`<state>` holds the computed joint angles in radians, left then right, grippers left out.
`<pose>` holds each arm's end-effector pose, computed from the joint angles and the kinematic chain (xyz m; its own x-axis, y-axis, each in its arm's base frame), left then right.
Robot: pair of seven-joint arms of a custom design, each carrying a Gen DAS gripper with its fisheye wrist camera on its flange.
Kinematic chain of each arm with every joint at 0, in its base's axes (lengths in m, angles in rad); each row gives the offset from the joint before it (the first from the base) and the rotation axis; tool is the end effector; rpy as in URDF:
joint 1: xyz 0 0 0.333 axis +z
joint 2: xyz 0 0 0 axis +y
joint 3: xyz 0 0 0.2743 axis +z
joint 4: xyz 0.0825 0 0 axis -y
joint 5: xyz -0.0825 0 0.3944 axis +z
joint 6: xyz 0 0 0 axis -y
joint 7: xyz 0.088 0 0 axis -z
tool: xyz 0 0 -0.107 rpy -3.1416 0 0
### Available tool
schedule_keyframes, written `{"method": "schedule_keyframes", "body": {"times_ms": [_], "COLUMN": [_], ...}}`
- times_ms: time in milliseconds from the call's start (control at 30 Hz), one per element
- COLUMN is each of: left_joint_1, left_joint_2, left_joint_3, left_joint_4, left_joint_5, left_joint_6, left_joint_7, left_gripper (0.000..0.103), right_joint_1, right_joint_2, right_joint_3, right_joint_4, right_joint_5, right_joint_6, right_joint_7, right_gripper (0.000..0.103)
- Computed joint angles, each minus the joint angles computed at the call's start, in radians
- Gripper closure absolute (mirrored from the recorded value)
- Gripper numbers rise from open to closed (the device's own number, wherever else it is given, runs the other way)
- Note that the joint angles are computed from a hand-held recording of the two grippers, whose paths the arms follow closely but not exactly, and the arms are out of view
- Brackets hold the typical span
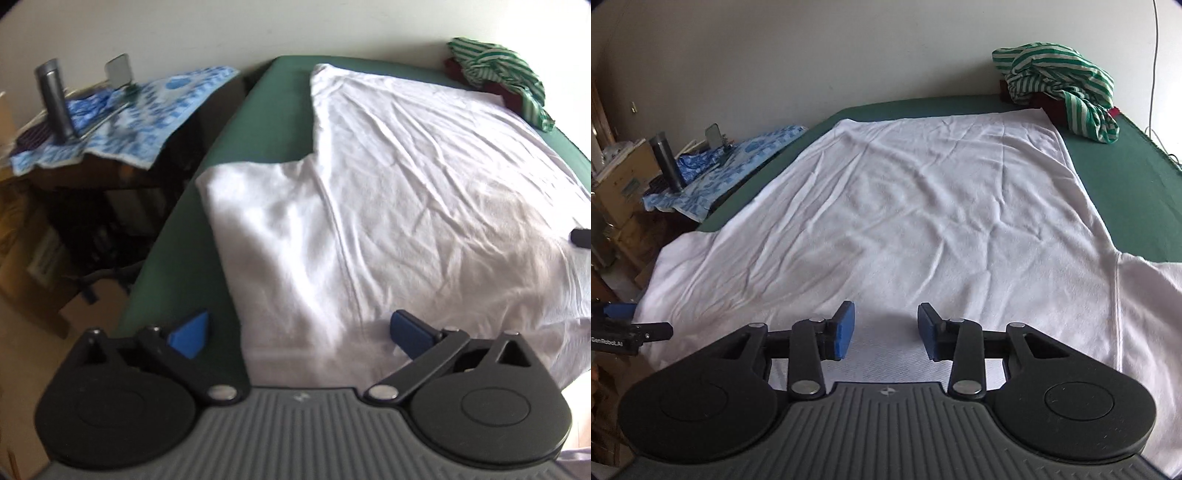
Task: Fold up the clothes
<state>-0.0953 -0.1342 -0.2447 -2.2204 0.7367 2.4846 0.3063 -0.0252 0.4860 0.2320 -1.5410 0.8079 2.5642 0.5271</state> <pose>0.5182 -0.1883 0.4255 0.4017 -0.9158 -0.0031 -0.7078 -0.3083 -0.6356 0.7106 0.1120 0.3926 0.6309 -0.7564 -0.1727 -0.5931 -0.3267 -0.7358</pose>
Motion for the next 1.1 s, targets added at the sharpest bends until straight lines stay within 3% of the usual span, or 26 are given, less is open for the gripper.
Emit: {"method": "schedule_keyframes", "body": {"times_ms": [67, 100, 167, 200, 233, 333, 467, 533, 600, 633, 667, 733, 767, 867, 933, 1000, 1100], "left_joint_1": [0.008, 0.017, 0.036, 0.044, 0.047, 0.061, 0.065, 0.047, 0.013, -0.006, -0.024, -0.057, -0.077, -0.11, -0.104, -0.087, -0.061], "left_joint_2": [-0.01, -0.021, -0.036, -0.039, -0.036, -0.017, 0.02, 0.048, 0.096, 0.122, 0.151, 0.197, 0.204, 0.154, 0.117, 0.082, 0.051], "left_joint_3": [0.018, 0.02, 0.021, 0.022, 0.025, 0.023, -0.011, -0.015, -0.012, -0.007, -0.001, 0.008, 0.013, 0.043, 0.048, 0.051, 0.047], "left_joint_4": [-0.019, -0.032, -0.05, -0.055, -0.052, -0.034, 0.043, 0.096, 0.154, 0.181, 0.203, 0.232, 0.237, 0.186, 0.158, 0.127, 0.088], "left_joint_5": [-0.019, -0.013, -0.004, -0.006, -0.022, -0.026, 0.134, 0.223, 0.292, 0.314, 0.313, 0.259, 0.274, 0.367, 0.346, 0.232, 0.049], "left_joint_6": [0.057, 0.079, 0.124, 0.143, 0.155, 0.188, 0.14, 0.115, 0.148, 0.174, 0.214, 0.26, 0.253, 0.284, 0.269, 0.246, 0.203], "left_joint_7": [0.045, 0.031, 0.024, 0.035, 0.07, 0.138, 0.13, 0.141, 0.192, 0.22, 0.26, 0.385, 0.402, 0.346, 0.305, 0.292, 0.273], "left_gripper": [0.002, 0.009, 0.032, 0.061, 0.075, 0.088, 0.091, 0.092, 0.091, 0.084, 0.077, 0.031, 0.027, 0.026, 0.021, 0.02, 0.025], "right_joint_1": [0.039, 0.035, 0.029, 0.029, 0.036, 0.073, 0.1, 0.102, 0.106, 0.112, 0.122, 0.121, 0.109, 0.055, 0.027, 0.012, 0.012], "right_joint_2": [-0.037, -0.054, -0.088, -0.099, -0.106, -0.094, -0.084, -0.094, -0.101, -0.098, -0.093, -0.078, -0.071, -0.057, -0.046, -0.025, 0.022], "right_joint_3": [-0.01, 0.006, 0.036, 0.048, 0.052, 0.048, 0.043, 0.042, 0.04, 0.032, 0.016, 0.003, 0.006, 0.048, 0.068, 0.072, 0.058], "right_joint_4": [-0.055, -0.074, -0.106, -0.113, -0.113, -0.081, -0.048, -0.06, -0.077, -0.079, -0.077, -0.062, -0.051, -0.027, -0.005, 0.034, 0.112], "right_joint_5": [-0.026, -0.003, 0.058, 0.092, 0.118, 0.158, 0.173, 0.172, 0.167, 0.149, 0.113, 0.06, 0.051, 0.079, 0.108, 0.121, 0.109], "right_joint_6": [0.079, 0.093, 0.113, 0.117, 0.125, 0.157, 0.186, 0.208, 0.246, 0.265, 0.276, 0.267, 0.252, 0.213, 0.165, 0.069, -0.104], "right_joint_7": [0.07, 0.066, 0.039, 0.015, -0.001, 0.019, 0.089, 0.083, 0.071, 0.088, 0.131, 0.219, 0.245, 0.195, 0.129, 0.089, 0.068], "right_gripper": [0.065, 0.066, 0.067, 0.068, 0.068, 0.068, 0.068, 0.067, 0.066, 0.066, 0.066, 0.066, 0.066, 0.066, 0.065, 0.065, 0.065]}}
